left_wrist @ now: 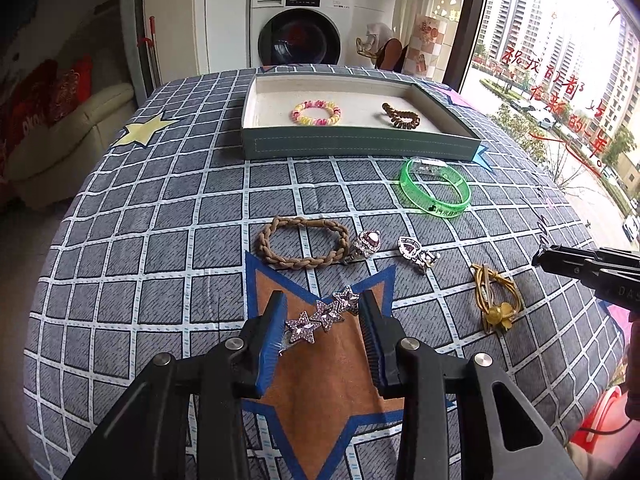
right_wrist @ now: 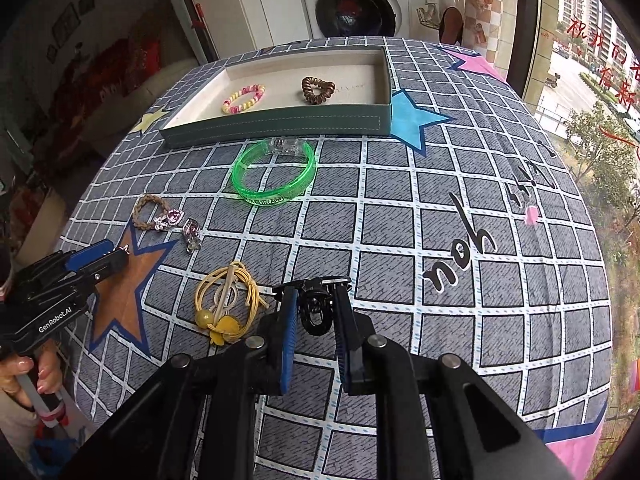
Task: Organize jewelry
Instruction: 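Grasp the star hair clip with the left tool while the right tool grasps the black claw clip, then lower both clips into the white tray and open both tools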
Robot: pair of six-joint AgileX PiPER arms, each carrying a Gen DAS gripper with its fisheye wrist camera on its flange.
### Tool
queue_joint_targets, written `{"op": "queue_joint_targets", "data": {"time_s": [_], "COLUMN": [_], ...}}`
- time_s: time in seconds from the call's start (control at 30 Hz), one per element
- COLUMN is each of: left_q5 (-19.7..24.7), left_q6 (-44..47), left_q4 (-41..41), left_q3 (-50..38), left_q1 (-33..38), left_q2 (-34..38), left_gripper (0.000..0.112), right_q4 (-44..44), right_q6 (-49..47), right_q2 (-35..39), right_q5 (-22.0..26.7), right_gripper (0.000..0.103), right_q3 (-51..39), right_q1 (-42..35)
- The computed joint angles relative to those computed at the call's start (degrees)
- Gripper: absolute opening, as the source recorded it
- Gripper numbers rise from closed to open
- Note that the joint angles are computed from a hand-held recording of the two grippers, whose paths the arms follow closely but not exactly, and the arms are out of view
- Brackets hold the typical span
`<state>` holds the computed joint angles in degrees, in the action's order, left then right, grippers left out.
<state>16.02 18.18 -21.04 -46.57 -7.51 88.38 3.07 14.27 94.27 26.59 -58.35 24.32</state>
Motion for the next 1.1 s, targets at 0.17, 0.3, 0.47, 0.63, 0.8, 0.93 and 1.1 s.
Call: {"op": "queue_joint_targets", "data": {"time_s": [0.17, 0.3, 0.47, 0.63, 0.8, 0.93, 1.1], "left_q5": [2.1, 4.0, 5.2, 7.4, 9.4, 12.5, 17.5], "left_q6": [1.2, 1.7, -1.9, -2.0, -4.8, -7.1, -12.0], "left_q4": [-2.5, -3.7, -0.7, -0.8, 1.7, 2.7, 6.5], "left_q3": [-2.1, -5.1, -9.4, -15.4, -24.4, -34.2, -48.5], "left_q1": [0.4, 0.6, 0.4, 1.0, 1.5, 2.2, 2.5], "left_q2": [-1.8, -2.1, -1.3, 1.1, 6.1, 12.3, 21.9], "left_gripper": [0.049, 0.049, 0.049, 0.049, 0.049, 0.049, 0.049], "right_q4": [3.2, 4.7, 7.0, 7.3, 7.5, 9.6, 10.6], "right_q6": [-2.9, -4.3, -7.1, -9.6, -11.4, -12.6, -11.6], "right_q2": [-1.9, -2.6, -1.9, 0.7, 6.5, 14.0, 26.2], "right_q5": [0.4, 1.3, 3.6, 7.7, 12.8, 17.9, 26.4], "right_gripper": [0.019, 0.019, 0.019, 0.019, 0.019, 0.019, 0.019], "right_q3": [-0.4, -2.1, -6.9, -15.4, -27.9, -40.5, -60.9], "right_q1": [-1.2, -2.0, -3.6, -5.4, -7.3, -9.1, -10.4]}}
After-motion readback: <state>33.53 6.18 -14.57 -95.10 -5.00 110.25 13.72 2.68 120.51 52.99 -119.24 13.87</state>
